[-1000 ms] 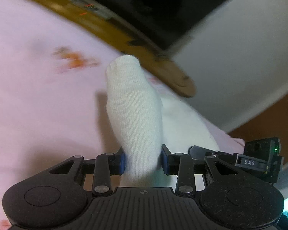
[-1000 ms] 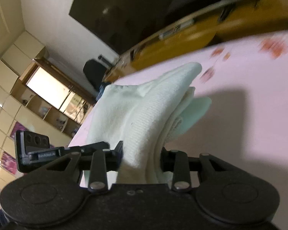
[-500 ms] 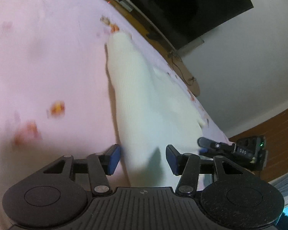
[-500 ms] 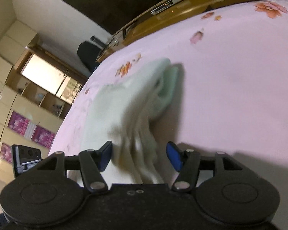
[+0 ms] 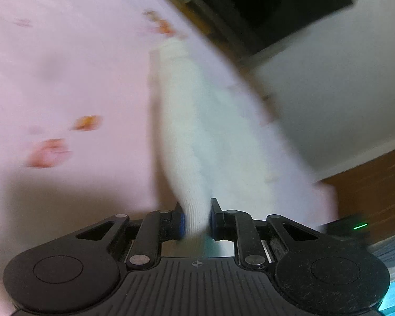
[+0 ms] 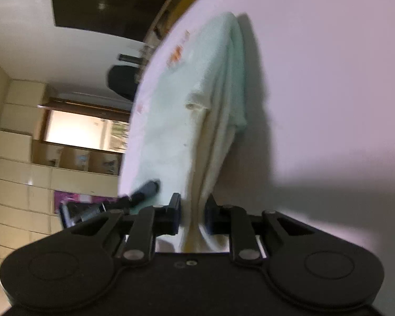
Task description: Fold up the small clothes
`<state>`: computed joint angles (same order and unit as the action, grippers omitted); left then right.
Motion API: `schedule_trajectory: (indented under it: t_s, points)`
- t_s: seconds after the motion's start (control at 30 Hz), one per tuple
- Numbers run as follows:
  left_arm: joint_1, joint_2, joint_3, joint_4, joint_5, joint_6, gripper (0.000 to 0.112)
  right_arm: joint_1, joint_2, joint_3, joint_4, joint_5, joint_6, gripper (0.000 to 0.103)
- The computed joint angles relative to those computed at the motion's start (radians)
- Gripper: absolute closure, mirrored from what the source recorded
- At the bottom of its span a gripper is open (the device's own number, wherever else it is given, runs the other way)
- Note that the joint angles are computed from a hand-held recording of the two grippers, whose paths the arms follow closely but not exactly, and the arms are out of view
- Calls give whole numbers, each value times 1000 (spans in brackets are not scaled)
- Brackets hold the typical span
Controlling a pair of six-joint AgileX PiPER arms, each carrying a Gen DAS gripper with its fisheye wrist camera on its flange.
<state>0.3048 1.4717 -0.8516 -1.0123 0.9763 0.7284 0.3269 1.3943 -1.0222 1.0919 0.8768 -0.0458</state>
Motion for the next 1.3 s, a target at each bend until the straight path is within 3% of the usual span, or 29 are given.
schedule_trajectory:
  t_s: [0.1,0.13,0.17,0.23,0.3,0.37,0.43,0.53,0.6,0.67,0.77,0.9,0.97,1.03,1.1,1.17,1.3]
  points:
    - [28,-55,12,60,-26,-25,74,89,-32,16,-244,-92,176,84]
    - [13,-103,21,80,-93,-22,58,109,-58,6,-325,-109,275,78]
    - [-6,-143,26,89,-157,-8,54,137,-91,-2,-425,-145,340,74]
    - [-76,-147,-14,90,-249,-2,54,193,-114,-56,-625,-214,380,75]
    - [-202,-108,-75,154,-387,-63,54,249,-53,-171,-825,-229,492,78]
    - [-331,-40,-143,326,-519,-197,54,305,59,-314,-1025,-226,568,78]
    - [-404,41,-205,478,-568,-347,54,342,173,-440,-1160,-196,604,79]
    - [-450,132,-273,645,-532,-489,49,366,303,-542,-1256,-154,540,81]
    - [-441,133,-283,597,-523,-476,48,365,361,-540,-1281,-145,562,76]
    - [-430,86,-255,592,-528,-477,48,328,357,-559,-1195,-112,526,72]
    - [-432,-60,-93,592,-597,-405,48,361,288,-526,-1262,-104,562,74]
    - [-382,-202,54,566,-583,-356,48,404,146,-370,-1253,-169,555,74]
    - [-350,-239,95,519,-553,-335,48,423,132,-364,-1236,-146,564,73]
    - [-379,-233,115,596,-550,-410,48,433,100,-313,-1225,-175,613,73]
    - [-417,-234,142,653,-608,-490,48,452,114,-305,-1256,-172,658,74]
    - [-443,-253,134,738,-587,-600,48,474,168,-337,-1289,-103,700,74]
    - [-475,-329,178,793,-567,-680,48,528,85,-284,-1378,-115,885,74]
